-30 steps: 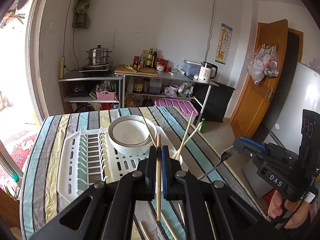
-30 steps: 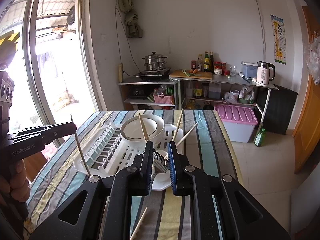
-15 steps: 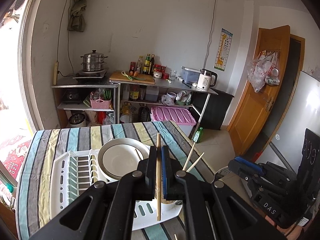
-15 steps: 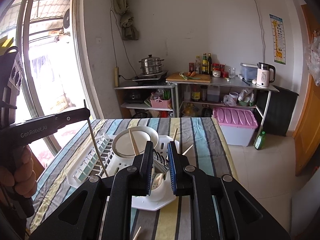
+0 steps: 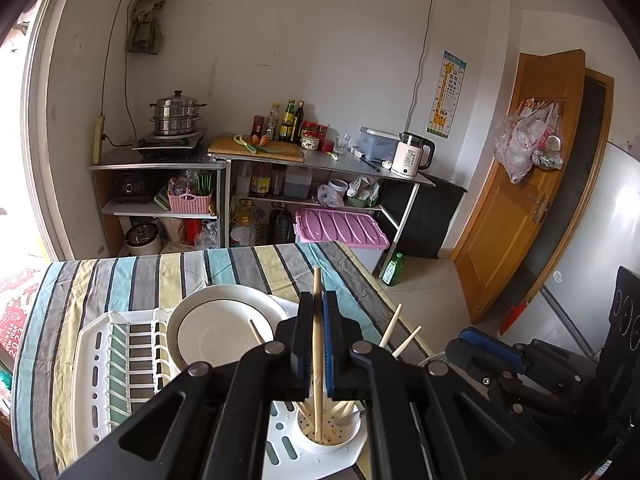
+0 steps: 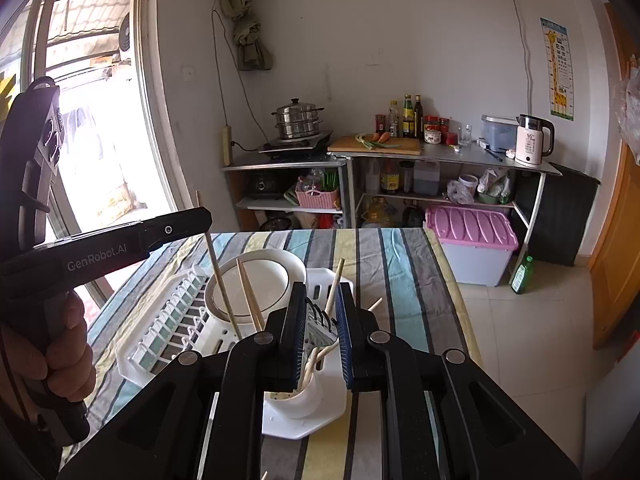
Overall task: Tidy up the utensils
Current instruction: 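Lower the chopstick and fork into the white cup and open both tools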
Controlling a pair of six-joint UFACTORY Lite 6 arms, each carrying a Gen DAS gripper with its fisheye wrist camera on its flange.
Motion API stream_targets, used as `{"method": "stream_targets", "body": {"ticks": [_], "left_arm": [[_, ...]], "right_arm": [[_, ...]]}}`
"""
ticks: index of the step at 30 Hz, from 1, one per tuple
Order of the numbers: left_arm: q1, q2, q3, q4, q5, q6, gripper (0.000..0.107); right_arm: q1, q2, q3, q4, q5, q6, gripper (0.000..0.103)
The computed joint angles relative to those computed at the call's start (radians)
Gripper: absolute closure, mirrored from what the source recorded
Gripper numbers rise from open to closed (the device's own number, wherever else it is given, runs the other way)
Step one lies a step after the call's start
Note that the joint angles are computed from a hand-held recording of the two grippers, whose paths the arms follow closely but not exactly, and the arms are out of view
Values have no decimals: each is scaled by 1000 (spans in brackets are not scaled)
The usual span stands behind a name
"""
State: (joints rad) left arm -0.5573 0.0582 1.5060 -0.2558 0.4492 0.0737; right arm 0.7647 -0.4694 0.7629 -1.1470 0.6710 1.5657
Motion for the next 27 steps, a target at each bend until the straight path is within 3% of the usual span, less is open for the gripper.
{"method": "stream_targets", "body": {"ticks": [11, 27], "left_arm": [[-1, 69, -33, 29, -38, -20, 102], [25, 88, -82, -33, -66, 35, 101]], "right_arm": [[-94, 69, -18, -14, -124, 16, 88], [-156, 91, -51, -13, -213, 36, 87]]}}
